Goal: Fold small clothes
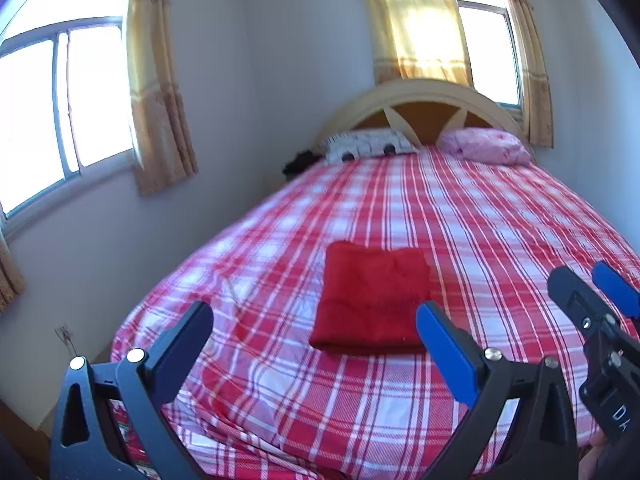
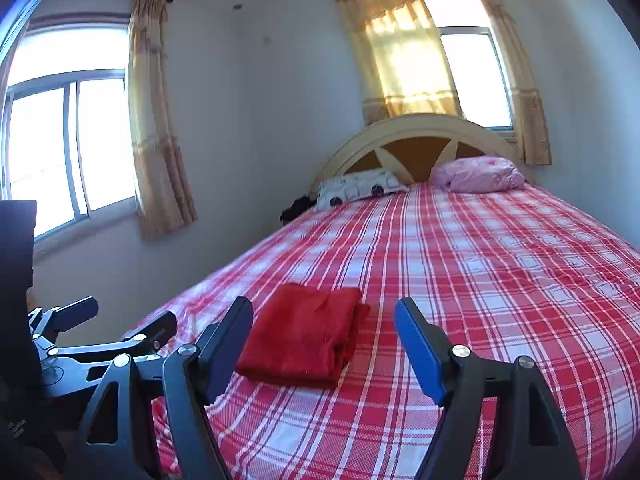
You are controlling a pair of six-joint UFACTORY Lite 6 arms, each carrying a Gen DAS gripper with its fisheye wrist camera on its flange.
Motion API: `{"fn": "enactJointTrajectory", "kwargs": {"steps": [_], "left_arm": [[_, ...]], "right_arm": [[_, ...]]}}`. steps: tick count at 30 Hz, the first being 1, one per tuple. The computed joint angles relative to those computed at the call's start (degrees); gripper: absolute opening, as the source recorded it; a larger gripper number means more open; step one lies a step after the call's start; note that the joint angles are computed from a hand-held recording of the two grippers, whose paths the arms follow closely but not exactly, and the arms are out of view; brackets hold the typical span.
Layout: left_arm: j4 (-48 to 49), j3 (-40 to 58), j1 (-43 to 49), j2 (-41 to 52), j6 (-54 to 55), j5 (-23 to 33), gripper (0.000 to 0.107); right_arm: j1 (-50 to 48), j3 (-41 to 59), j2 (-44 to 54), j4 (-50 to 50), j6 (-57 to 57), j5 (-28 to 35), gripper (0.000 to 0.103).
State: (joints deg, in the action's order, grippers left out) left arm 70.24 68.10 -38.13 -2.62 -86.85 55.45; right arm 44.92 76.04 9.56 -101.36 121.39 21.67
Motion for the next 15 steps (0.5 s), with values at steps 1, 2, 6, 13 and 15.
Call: {"fn": "enactJointTrajectory", "kwargs": {"steps": [1,2,6,13,15], "left_arm": [[1.2,-0.4,-0.7,-0.3,-1.0,0.7,0.103],[2.8,-1.0,-1.3,-0.8,-2.4,1.1,0.103],[4.1,-1.0,-2.7,-0.6,-3.3,2.3,0.103],[2.9,-0.3,-3.0,0.4,-3.5,2.1,0.103],[2.4,-0.5,-2.6,0.2,-3.5,1.5,0.103]], "right_arm": [[-0.3,-0.9,-0.7,-1.6,1.9,0.0,0.074],[-0.6,-1.7,-1.2,-3.3,4.1,0.3,0.074],[-0.6,-3.8,-2.7,-3.2,5.1,1.0,0.074],[-1.1,-4.7,-3.0,-2.5,4.9,0.4,0.074],[-1.0,-4.9,-3.1,-3.2,5.4,0.6,0.074]]}}
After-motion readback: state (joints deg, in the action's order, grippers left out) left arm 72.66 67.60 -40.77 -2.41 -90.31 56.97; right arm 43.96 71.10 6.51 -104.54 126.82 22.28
